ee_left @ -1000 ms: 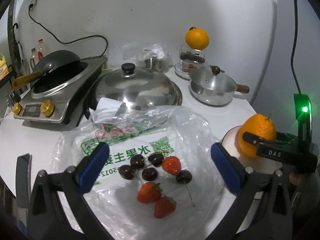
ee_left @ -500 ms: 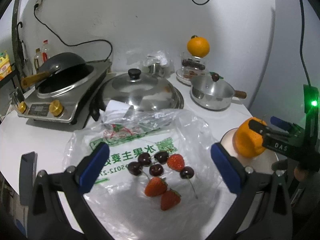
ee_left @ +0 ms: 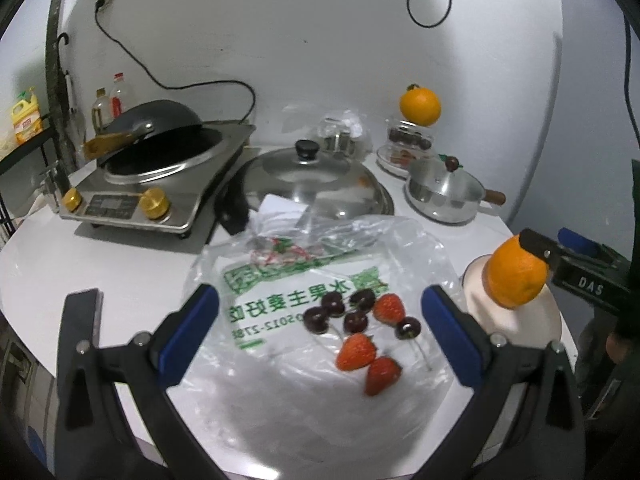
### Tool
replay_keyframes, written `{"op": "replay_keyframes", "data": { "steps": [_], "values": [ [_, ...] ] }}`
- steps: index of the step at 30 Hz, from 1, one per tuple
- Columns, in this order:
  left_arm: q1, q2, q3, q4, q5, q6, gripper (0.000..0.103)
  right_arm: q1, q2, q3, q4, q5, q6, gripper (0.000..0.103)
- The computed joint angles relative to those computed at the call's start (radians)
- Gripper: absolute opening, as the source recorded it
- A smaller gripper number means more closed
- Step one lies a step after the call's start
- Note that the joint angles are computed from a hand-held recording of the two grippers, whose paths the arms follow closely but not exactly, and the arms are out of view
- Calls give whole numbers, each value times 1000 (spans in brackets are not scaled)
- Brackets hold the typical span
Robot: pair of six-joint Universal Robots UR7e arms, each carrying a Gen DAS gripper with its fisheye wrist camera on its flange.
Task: Organize fruits
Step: 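Lower the orange onto the white plate and open the right gripper, then move the right gripper back to the bag and close on a strawberry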
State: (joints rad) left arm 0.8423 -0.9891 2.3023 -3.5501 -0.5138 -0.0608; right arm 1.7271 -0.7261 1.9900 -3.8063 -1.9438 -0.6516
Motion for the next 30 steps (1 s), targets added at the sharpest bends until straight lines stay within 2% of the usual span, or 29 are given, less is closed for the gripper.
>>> {"op": "replay_keyframes", "data": {
  "steps": [9,11,13,17,21,30],
  "values": [
    [7,-54,67,-12,15,-20,102,46,39,14,8,-5,-13,95],
    [12,-64,78,-14,13,-24,102,55,50,15,17,-7,-18,89],
    [15,-69,87,-14,14,-31,102,64,63,9,31,-18,-24,77],
    [21,-76,100,-17,13,-38,102,71,81,2,64,-13,-22,75],
    [30,-79,107,-17,12,-44,102,74,97,-4,96,-9,-25,66],
    [65,-68,85,-8,-1,-40,102,68,133,-42,175,2,-30,64]
  ]
}}
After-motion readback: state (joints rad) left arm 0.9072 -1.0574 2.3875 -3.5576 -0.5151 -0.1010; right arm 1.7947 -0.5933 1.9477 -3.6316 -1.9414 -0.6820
